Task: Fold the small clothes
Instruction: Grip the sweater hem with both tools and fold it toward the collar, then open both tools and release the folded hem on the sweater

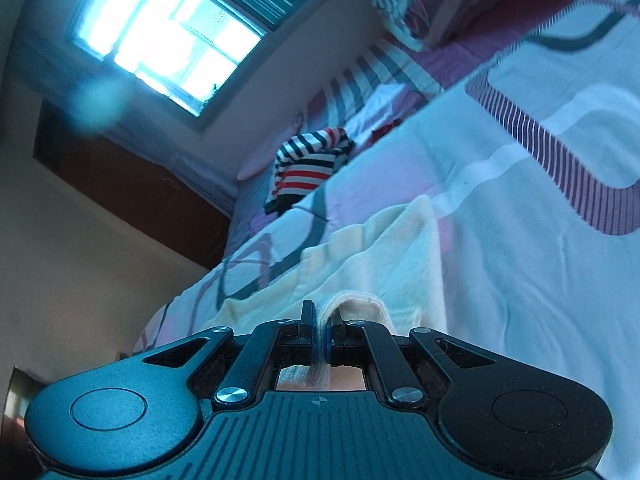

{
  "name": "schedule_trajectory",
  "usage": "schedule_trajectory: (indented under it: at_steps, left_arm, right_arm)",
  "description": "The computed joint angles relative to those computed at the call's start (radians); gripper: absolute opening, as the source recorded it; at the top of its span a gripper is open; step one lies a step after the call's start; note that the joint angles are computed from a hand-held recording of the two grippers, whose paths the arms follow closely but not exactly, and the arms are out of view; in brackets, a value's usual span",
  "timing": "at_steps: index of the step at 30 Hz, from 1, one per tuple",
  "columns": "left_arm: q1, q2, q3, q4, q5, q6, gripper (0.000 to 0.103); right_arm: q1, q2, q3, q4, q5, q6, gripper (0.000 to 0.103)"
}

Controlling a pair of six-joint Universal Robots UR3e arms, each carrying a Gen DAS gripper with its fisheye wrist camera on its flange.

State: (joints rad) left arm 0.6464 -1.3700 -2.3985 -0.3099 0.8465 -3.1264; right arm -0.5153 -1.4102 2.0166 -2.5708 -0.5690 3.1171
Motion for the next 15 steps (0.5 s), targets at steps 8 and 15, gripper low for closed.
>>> schedule_trajectory:
  at_steps: [8, 15]
  left_arm:
    - [-0.085, -0.261, 0.05, 0.338, 0.074, -0.109, 0.062]
    - [-0.103, -0.226, 0.061, 0.329, 0.125, 0.029, 0.071]
  right_arm:
    - [0.052, 0.251, -0.078, -0.428, -0.062, 0.223, 0.072]
    - [0.059, 0.166, -0.084, -0.286, -0.061, -0.028, 0.055]
